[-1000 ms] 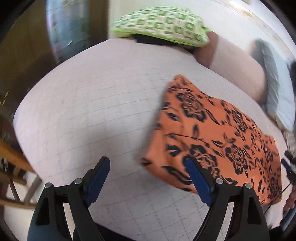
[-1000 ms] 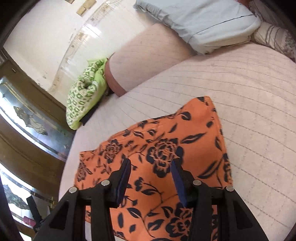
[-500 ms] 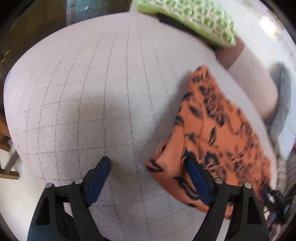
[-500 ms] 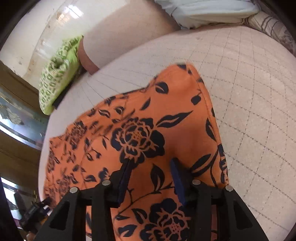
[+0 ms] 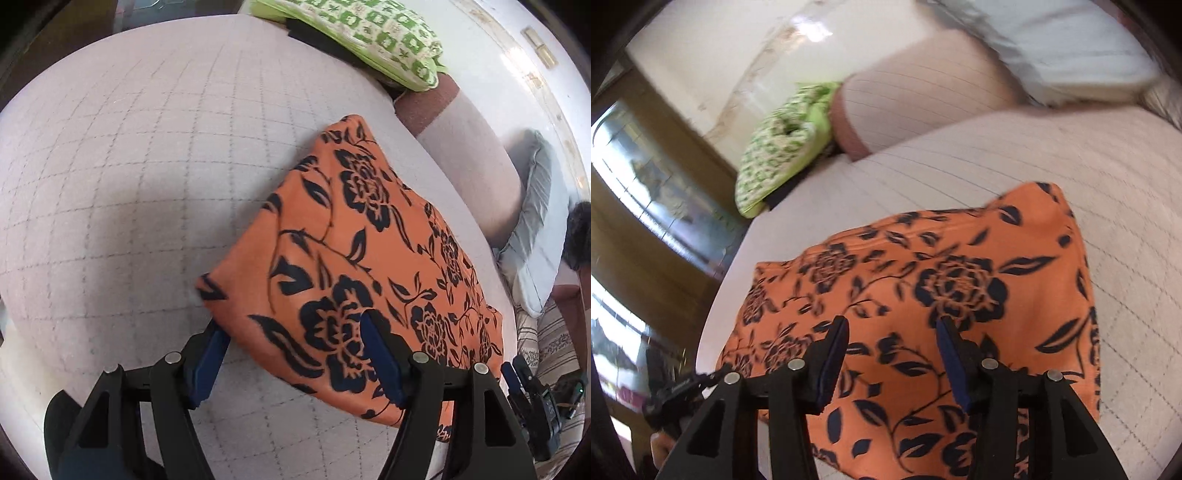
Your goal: Fold small clothes
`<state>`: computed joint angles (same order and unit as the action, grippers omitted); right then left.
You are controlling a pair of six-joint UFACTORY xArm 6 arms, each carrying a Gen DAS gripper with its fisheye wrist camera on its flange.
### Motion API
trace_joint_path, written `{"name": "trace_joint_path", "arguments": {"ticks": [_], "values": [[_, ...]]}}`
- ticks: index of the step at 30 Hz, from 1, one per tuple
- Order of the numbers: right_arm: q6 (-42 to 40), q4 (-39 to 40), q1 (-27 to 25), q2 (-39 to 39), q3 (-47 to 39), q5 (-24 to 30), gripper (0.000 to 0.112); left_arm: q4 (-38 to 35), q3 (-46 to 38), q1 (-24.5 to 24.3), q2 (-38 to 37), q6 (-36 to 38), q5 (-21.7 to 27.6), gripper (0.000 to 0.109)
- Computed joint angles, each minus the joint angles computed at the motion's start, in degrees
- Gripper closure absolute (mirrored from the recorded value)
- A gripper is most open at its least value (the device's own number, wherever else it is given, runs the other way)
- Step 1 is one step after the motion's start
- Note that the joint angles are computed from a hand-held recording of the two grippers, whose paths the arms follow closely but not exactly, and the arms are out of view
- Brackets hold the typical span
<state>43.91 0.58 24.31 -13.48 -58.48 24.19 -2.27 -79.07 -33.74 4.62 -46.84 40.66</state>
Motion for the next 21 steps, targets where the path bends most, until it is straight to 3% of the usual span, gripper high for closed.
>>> {"name": "trace_joint_path", "arguments": {"ticks": [2,6,9,13,15,17,21], "values": [[-0.87,-0.30,0.63,-0.16,0.04,-0.90,0.059,1.00,-1.40,-0.14,1.58,-0.01,0.25,0.059],[-1.27,-0.77,0.85,0.43,-0.32,-1.14,0.059,1.61,-1.46,0.73,3.76,-2.38,-5.08,0.071],[-1.20,-0.18,0.66,0.18,0.12,-1.33,0.059,2.19,0.70,0.72,3.53,-3.56,-10.03,0.072],[-0.37,-0.73,0.31,-0.56,0.90,-1.94,0.059,4.42,2.84,0.30,3.51,-6.42,-15.60,0.061],[0.08,-0.43,0.05,-0.78,1.31,-2.42,0.059,6.46,1.29,0.15,4.27,-7.03,-13.85,0.061],[0.35,0.02,-0.23,-0.97,1.70,-2.71,0.059,9.63,-0.89,-0.06,5.15,-7.76,-11.08,0.083],[2.53,-1.38,-1.18,-2.31,3.02,-3.09,0.059,15.84,-4.87,-1.35,6.22,-7.47,-6.82,0.088]]}}
